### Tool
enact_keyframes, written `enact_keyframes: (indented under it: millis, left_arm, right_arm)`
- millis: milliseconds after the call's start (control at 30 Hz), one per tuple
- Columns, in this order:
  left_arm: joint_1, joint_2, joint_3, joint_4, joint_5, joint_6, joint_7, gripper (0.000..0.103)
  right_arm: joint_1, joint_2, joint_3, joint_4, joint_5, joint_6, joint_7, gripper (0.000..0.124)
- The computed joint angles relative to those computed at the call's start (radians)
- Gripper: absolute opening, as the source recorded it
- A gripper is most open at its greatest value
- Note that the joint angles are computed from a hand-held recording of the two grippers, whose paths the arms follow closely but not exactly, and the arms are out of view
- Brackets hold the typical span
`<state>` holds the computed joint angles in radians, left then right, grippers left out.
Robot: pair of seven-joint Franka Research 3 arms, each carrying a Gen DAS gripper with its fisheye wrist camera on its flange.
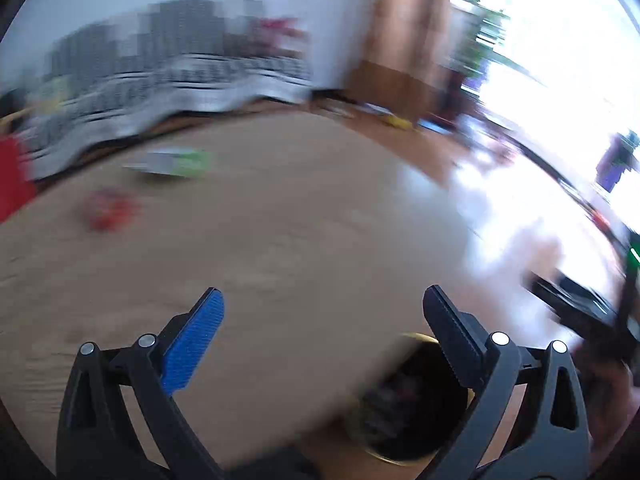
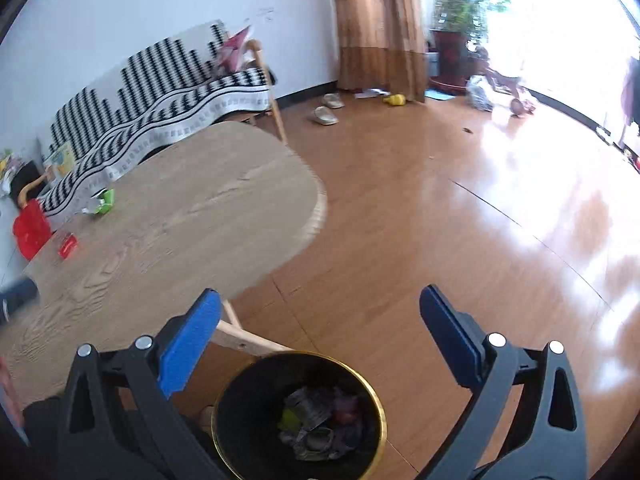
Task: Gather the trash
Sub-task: 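Open both tools over the black bin, dropping the grey box and toy, then grasp the red cigarette box with the left tool while the right tool grasps the white carton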
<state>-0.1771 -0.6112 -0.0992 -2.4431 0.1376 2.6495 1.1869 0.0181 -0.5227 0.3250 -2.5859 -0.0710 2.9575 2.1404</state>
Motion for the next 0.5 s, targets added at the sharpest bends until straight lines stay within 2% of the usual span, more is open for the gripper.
enact_keyframes:
  millis: [67, 133, 233, 367, 500]
  left_arm:
    - [0.089, -0.001, 0.005, 0.013, 0.043, -0.053, -0.041, 0.097]
    - [0.133, 0.013, 0.039, 0.033, 0.045, -0.113, -0.053, 0.097]
    - [0.196, 0.069, 0.08, 0.078, 0.044, -0.166, -0.066, 0.097]
    - [0.219, 0.191, 0.124, 0.201, -0.01, -0.214, -0.026, 0.097]
    - [0.249, 0.352, 0.118, 0.356, -0.049, -0.255, -0.002, 0.097]
  right_arm:
    - [0.058, 0.069, -0.031, 0.052, 0.023, 0.03, -0.042, 0.096]
    - [0.11, 0.154, -0.047, 0.132, 0.033, 0.035, -0.096, 0.096]
    - [0.212, 0.299, -0.093, 0.307, 0.063, -0.004, -0.216, 0.096]
    - [0.326, 0.488, -0.141, 0.583, 0.131, -0.059, -0.412, 0.096]
    - [0.391, 0.706, -0.165, 0.921, 0.137, -0.161, -0.512, 0.096]
